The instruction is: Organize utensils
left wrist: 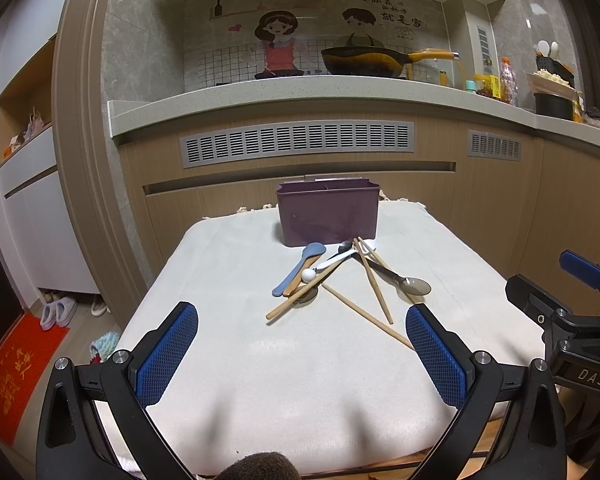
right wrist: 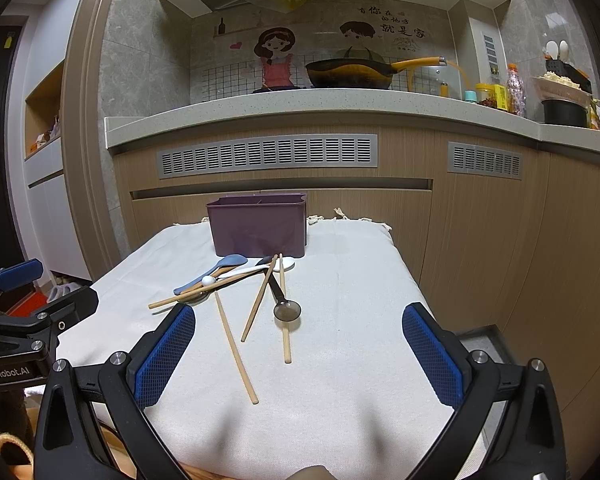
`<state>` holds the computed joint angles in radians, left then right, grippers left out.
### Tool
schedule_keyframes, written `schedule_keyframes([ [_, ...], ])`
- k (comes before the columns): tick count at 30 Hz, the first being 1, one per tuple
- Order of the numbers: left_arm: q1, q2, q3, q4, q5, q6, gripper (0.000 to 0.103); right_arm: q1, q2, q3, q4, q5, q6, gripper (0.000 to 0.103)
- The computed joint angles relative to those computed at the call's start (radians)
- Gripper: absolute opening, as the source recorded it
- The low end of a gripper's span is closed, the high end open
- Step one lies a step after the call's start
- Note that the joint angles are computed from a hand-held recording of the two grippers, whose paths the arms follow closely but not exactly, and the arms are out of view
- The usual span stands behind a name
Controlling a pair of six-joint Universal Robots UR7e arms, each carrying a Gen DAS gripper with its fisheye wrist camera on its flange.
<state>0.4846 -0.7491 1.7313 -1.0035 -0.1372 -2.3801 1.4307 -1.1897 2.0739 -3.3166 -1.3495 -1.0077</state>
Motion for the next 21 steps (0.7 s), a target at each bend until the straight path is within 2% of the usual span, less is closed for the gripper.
schedule_keyframes([
  [6,0.0,-0.002,0.002,-0.01,-0.001,0.01,0.103,0.0,0.0,0.0,0.001,0.0,0.0,0.103],
  [14,0.01,0.005,0.016,-0.083,0.002,0.058,0.103,0.0,0.001,-0.001,0.004,-0.002,0.002,0.103],
  [19,0.017,-0.018,0.054,-0.225,0.009,0.188,0.103,0.006,0.004,-0.01,0.011,-0.01,0.008,0.103],
  [21,0.023,-0.03,0.062,-0.243,0.017,0.209,0.103,0.009,0.009,-0.014,-0.002,-0.01,0.009,0.103],
])
